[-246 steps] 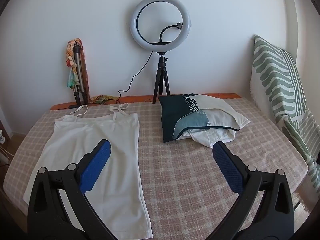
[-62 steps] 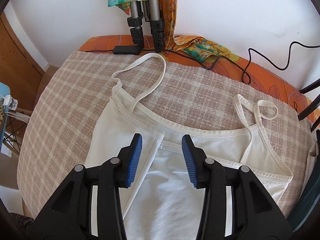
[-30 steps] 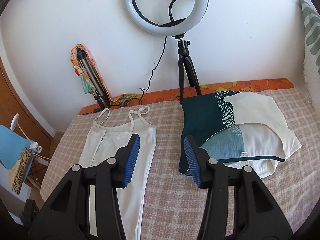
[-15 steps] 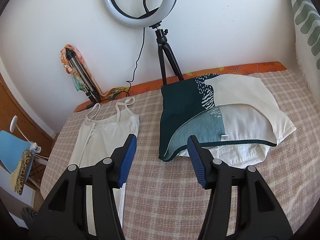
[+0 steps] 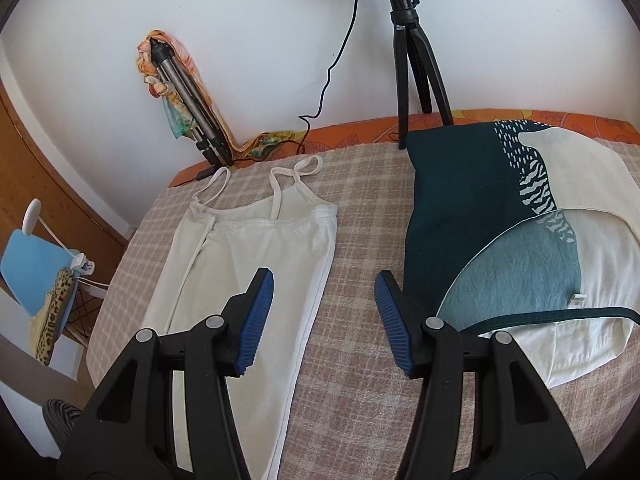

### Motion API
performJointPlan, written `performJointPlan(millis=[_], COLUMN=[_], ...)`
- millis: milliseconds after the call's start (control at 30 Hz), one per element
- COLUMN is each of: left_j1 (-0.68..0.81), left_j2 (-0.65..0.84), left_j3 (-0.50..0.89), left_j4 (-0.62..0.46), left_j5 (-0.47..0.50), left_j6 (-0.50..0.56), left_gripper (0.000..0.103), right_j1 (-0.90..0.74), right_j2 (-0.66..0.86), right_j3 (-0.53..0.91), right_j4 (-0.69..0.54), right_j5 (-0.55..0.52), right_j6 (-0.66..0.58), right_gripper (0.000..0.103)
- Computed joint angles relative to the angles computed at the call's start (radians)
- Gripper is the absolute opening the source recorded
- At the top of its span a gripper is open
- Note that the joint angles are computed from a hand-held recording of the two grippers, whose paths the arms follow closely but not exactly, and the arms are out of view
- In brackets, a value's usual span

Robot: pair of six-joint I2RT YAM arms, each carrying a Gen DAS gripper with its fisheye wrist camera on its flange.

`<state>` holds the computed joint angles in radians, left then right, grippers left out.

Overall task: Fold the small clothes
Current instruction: 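Grasp the other side edge with both tools and fold it over the middle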

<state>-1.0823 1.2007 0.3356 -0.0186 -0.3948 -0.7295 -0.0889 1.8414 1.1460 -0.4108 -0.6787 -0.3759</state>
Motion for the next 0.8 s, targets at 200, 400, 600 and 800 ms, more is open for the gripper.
performJointPlan(millis=[200, 400, 600, 800], left_j1=[0.014, 0.005, -0.010, -0.027], left_j2=[-0.229, -0.264, -0.304, -0.445], left_j3=[-0.078, -0.087, -0.112, -0.152], left_j4=[-0.071, -0.089, -0.099, -0.182], left_j5=[-0.017, -0.046, -0.051, -0.075], left_j6=[-0.105, -0.127, -0.157, -0.191], left_gripper=[0.004, 0.004, 0.004, 0.004], right_j1=[0.102, 0.164, 0.201, 0.234], right_j2=[0.138, 0.266, 0.363, 0.287], right_j3=[0.068, 0.170, 0.295, 0.258], right_j4=[0.056, 0.097, 0.066, 0.131], right_j5=[0.087, 0.178, 0.165, 0.146], right_j6=[0.059, 0.154, 0.225, 0.312], right_gripper=[0.056, 0.052, 0.007, 0.004])
